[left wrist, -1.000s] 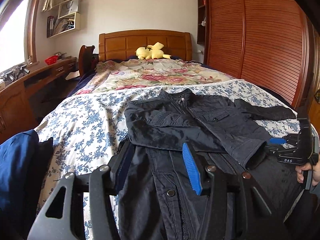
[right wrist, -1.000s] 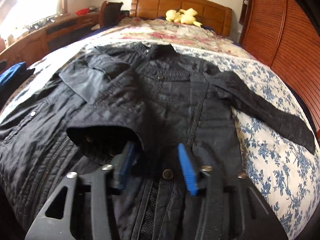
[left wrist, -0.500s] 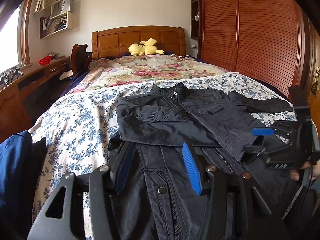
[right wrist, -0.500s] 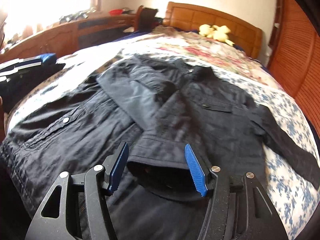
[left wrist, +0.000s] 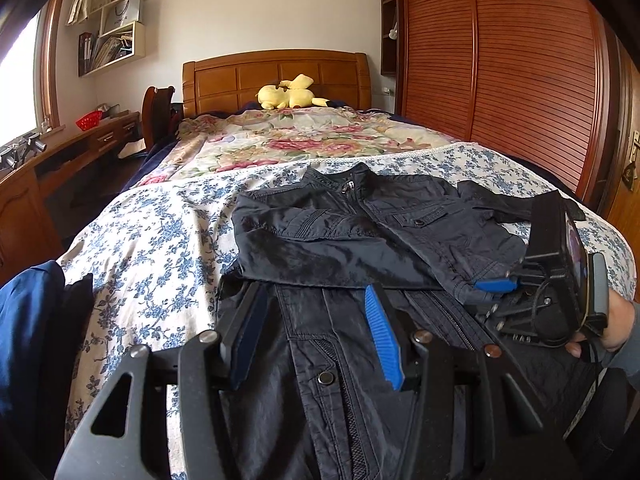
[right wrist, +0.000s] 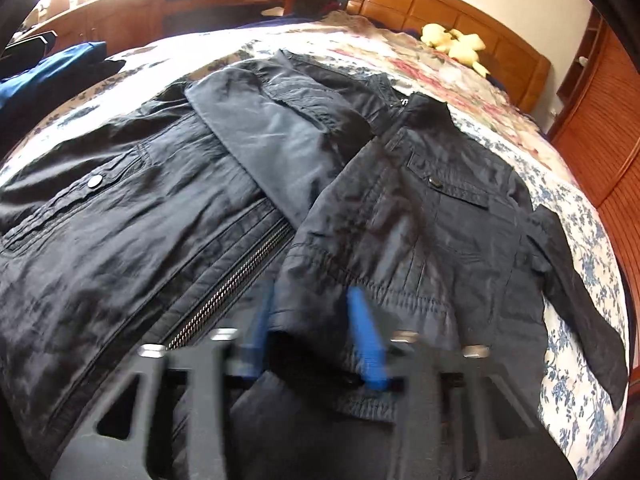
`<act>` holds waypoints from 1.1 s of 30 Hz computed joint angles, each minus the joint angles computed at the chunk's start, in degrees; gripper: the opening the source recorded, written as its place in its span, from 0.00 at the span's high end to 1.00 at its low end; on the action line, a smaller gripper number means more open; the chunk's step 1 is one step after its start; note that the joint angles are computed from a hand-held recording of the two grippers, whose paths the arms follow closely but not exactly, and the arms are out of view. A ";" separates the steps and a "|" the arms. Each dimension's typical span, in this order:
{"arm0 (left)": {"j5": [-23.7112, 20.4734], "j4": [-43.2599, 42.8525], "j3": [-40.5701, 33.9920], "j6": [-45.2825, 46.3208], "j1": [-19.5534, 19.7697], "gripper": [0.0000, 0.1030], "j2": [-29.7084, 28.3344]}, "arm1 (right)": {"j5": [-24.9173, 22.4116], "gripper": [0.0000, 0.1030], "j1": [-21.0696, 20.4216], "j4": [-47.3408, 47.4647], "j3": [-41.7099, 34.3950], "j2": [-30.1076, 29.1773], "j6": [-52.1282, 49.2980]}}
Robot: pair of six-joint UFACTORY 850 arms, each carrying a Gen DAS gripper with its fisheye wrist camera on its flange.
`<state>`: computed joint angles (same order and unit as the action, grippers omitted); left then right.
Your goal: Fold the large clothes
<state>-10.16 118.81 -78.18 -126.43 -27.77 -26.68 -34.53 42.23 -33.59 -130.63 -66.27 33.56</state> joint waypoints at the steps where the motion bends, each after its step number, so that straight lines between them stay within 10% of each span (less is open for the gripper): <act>1: 0.01 0.30 0.04 -0.28 -0.01 0.52 0.03 | 0.26 0.89 -0.03 -0.23 0.89 0.60 -0.07; 22: 0.01 0.31 0.42 -0.48 0.06 0.52 0.63 | 17.28 0.95 1.61 -8.05 23.07 21.12 13.16; 33: 0.12 -3.01 -0.35 3.04 -0.24 0.52 0.14 | 9.37 0.95 0.04 -17.01 23.42 18.58 24.58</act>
